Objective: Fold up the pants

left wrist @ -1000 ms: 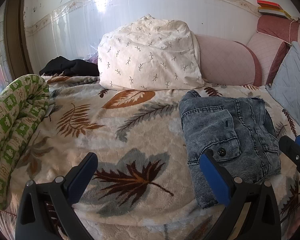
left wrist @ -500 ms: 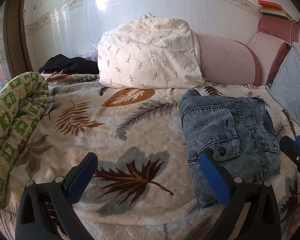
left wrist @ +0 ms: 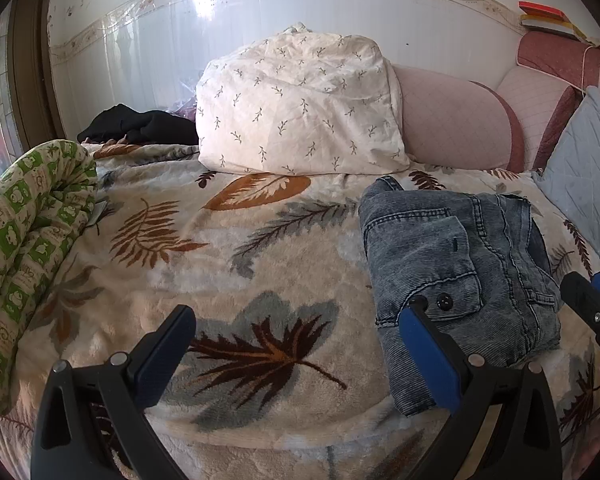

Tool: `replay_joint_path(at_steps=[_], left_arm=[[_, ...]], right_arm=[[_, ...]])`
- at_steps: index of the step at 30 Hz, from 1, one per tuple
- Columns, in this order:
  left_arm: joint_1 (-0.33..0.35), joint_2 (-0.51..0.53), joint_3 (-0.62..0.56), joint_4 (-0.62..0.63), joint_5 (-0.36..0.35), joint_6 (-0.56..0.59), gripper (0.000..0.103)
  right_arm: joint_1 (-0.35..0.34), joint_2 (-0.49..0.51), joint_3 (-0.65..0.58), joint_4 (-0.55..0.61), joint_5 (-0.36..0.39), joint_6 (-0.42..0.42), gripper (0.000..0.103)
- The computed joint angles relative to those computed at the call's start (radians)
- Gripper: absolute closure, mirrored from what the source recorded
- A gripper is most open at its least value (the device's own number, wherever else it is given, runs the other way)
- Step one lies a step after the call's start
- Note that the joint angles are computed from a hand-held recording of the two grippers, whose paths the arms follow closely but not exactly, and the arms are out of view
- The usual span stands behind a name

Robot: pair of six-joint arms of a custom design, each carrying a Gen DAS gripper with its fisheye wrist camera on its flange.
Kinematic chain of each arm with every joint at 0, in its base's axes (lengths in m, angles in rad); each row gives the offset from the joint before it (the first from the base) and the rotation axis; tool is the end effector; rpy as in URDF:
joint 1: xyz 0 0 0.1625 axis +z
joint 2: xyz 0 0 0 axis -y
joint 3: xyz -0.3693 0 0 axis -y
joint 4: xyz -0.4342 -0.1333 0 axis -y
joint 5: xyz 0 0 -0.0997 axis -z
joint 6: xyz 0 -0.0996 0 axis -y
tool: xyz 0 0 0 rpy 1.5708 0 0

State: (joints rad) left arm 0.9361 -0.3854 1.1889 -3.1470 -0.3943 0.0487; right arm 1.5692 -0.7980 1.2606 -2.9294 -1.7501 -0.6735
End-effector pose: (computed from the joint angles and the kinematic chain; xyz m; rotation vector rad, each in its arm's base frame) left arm -0.2584 -0.7308 0.0310 0.1547 2.0125 -1.1340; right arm 0.1143 -0.7854 0.2498 0.7176 -2.3806 1.0525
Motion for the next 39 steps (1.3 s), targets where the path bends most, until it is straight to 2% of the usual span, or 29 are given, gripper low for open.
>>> replay_joint_path(at_steps=[29,33,36,39], left_arm=[[0.002,-0.002,0.002,0.019,-0.001,-0.026,0.0],[0.002,-0.008,0.008,0.037,-0.008,-0.047,0.0],[0.005,-0.026,0.021,0.096,-0.021,-0.106,0.0],[-0.001,-0.025,0.024,0.074,0.019,-0.092,0.0]], right_arm=[[0.0,-0.001,0.001,0.001,0.0,-0.001,0.013],[0.0,-0.001,-0.001,0.003,0.001,-0.002,0.013],[0.0,0.0,-0.001,0.002,-0.002,-0.003,0.013],[-0.001,0.006,-0.01,0.003,-0.004,-0.012,0.013]])
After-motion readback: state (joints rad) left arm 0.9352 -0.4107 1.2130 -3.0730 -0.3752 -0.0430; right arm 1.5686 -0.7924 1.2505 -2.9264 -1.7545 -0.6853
